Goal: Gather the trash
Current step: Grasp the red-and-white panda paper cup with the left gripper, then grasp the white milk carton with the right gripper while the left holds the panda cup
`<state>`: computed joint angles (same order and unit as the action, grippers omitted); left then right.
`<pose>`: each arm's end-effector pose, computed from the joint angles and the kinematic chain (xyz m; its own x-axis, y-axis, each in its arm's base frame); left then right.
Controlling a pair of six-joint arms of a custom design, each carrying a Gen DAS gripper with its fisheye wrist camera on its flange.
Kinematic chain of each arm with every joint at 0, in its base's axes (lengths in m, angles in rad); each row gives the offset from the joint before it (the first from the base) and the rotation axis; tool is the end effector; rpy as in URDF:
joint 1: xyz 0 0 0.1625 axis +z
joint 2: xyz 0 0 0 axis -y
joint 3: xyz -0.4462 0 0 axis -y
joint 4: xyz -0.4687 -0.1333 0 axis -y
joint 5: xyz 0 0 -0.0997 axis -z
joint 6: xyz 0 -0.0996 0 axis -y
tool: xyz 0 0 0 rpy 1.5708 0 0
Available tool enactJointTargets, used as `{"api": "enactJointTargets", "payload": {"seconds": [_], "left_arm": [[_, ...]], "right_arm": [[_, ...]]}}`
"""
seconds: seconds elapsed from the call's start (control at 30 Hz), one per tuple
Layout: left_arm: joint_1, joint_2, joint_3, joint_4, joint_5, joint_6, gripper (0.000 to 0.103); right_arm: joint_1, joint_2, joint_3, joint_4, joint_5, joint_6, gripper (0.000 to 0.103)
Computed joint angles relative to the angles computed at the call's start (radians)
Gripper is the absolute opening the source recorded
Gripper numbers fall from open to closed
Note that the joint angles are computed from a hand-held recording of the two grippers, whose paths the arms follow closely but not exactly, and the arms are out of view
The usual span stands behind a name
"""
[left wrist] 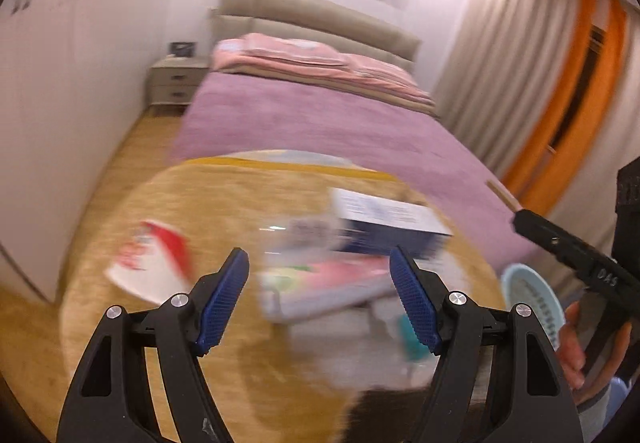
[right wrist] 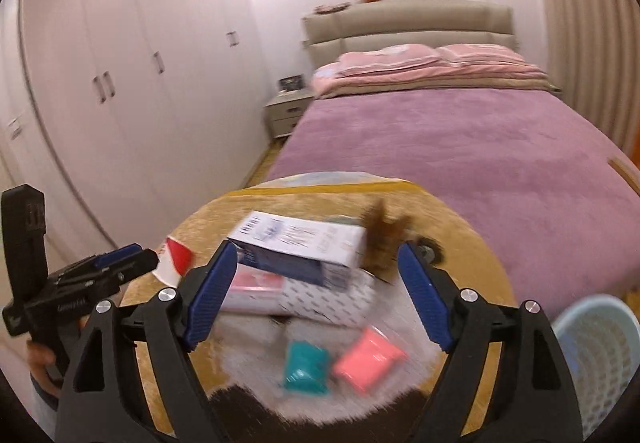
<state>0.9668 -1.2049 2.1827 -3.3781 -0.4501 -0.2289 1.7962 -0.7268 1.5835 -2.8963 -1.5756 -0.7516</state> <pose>-0.1123 -0.5553 0.2348 -0.8031 -0.4178 -0.4248 0.2067 0.4733 -0.8563 0.3025 -0.7251 0.0610 -0.5763 -0.7555 0.3116 -0.8115 0.4841 -0.3272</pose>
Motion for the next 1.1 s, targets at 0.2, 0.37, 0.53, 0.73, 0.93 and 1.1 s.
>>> {"api": "enactJointTargets", "payload": {"seconds": [0.2, 0.37, 0.53, 0.73, 0.93, 1.1], "left_arm": [[0.055, -0.122, 0.056, 0.103, 0.058, -0.092, 0.073], [0.124, -0.213, 0.087, 0.141, 0.005, -0.134, 0.077], [0.184, -0.208, 0.070, 0.144, -0.043, -0.116, 0.077], [0.243, -0.171, 0.029, 0.161, -0.072, -0.115, 0.078], [0.271, -0.146, 0.011, 0.157, -0.125, -0.093, 0.077], [0.271, -0.126, 0.003, 0.171, -0.128, -0.075, 0.076]], "right_arm": [[0.030, 0.100, -0.126, 0.095, -0.036, -0.022, 0.079], [0.036, 0.180, -0.254, 0.216, -0.046, 0.007, 0.079], [0.033, 0.238, -0.353, 0.323, -0.050, 0.038, 0.079], [0.037, 0.285, -0.422, 0.399, -0.094, 0.023, 0.079], [0.037, 0.278, -0.403, 0.431, -0.122, -0.043, 0.079], [0.036, 0.236, -0.337, 0.432, -0.122, -0.091, 0.079]]}}
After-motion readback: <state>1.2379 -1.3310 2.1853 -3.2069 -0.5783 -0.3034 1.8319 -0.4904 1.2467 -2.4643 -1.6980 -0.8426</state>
